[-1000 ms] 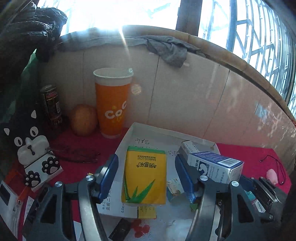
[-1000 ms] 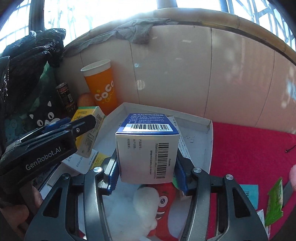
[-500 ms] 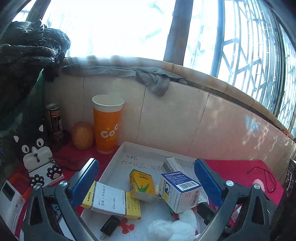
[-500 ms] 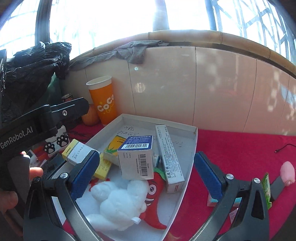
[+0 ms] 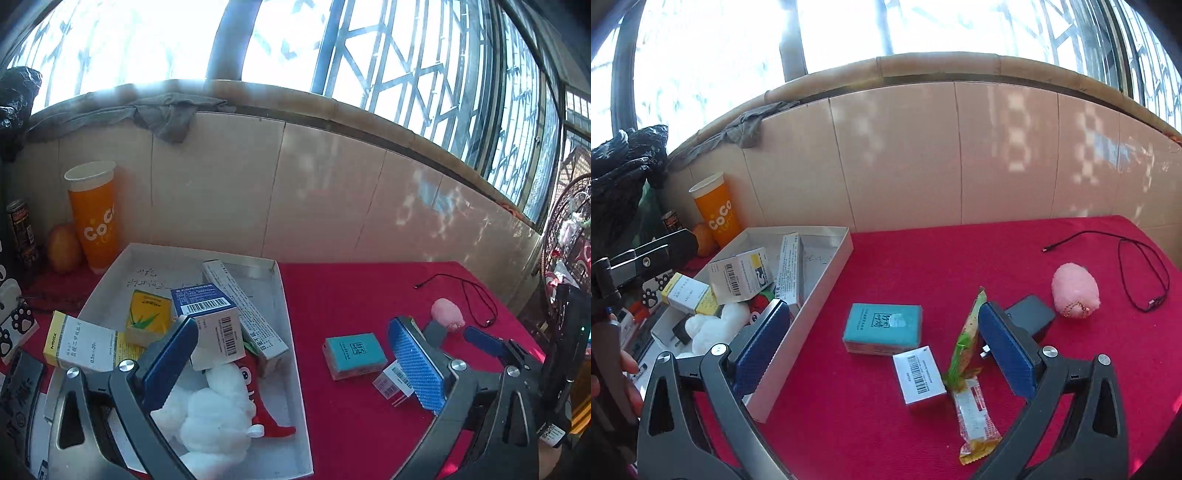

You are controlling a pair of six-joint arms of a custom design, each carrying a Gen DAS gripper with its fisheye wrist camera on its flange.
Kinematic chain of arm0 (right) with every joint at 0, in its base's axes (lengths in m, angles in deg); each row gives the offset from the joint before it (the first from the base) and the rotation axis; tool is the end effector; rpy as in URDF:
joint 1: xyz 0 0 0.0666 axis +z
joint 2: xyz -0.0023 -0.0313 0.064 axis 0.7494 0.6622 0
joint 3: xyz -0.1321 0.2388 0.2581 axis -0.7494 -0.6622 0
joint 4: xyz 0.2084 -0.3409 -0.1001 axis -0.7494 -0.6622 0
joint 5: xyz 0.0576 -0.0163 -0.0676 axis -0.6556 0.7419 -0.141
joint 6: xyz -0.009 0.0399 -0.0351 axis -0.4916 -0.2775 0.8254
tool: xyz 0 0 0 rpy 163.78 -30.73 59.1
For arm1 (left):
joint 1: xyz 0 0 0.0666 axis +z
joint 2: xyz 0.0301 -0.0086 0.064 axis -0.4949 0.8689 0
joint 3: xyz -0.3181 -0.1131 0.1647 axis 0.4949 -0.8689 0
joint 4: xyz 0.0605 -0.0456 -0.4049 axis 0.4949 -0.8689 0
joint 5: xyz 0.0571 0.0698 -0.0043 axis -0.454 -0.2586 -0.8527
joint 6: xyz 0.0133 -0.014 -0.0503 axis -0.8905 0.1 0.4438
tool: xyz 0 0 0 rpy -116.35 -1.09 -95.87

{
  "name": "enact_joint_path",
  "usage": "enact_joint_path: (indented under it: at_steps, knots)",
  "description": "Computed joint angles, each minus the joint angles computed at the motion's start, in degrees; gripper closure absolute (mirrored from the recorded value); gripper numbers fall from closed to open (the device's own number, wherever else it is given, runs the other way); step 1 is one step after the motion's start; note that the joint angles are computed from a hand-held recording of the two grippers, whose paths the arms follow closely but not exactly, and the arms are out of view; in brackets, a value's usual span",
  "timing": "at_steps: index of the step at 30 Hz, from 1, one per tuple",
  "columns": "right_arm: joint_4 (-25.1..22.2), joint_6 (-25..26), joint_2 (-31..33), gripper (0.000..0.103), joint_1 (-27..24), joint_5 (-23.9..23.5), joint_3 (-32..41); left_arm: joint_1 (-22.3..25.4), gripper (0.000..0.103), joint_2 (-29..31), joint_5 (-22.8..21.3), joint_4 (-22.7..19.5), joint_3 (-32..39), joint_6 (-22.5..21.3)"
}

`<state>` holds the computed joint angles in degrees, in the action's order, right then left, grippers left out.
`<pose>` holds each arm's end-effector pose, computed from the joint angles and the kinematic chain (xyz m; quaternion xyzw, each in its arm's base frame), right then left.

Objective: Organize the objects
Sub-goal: 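Move both grippers back to the table toward the small box and snack bar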

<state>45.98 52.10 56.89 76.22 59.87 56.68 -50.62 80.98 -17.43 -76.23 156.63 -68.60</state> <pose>0.5134 0.2509 0.3306 0.0996 0.8685 0.0229 0.4851 0.5794 -0.2318 0.3557 0.1829 0.8507 -0.2137 0.4440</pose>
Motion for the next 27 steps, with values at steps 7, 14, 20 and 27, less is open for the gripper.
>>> enact_joint_path:
  at_steps: [7,14,20,27]
  knots:
    - [-1.61,-5.41,-6.63,0.000,-3.95,-1.98,-9.29,-5.56,0.000,2.59,3.37,-5.69,0.59,-2.84]
    - [-1.93,-7.89,-6.95,0.000,-5.13,-2.25,-12.49,-8.49,0.000,2.84,-4.28,-6.70,-0.73,-5.76]
    - [-2.00,-5.20,-6.24,0.000,-4.21,-1.90,-12.26,-9.00,0.000,3.30,-8.00,-7.56,-0.76,-6.94]
    - [-5.19,-1.97,-3.66,0.011,-3.61,-2.20,-9.24,-9.28,0.000,2.68,-9.86,-9.54,-2.08,-9.68]
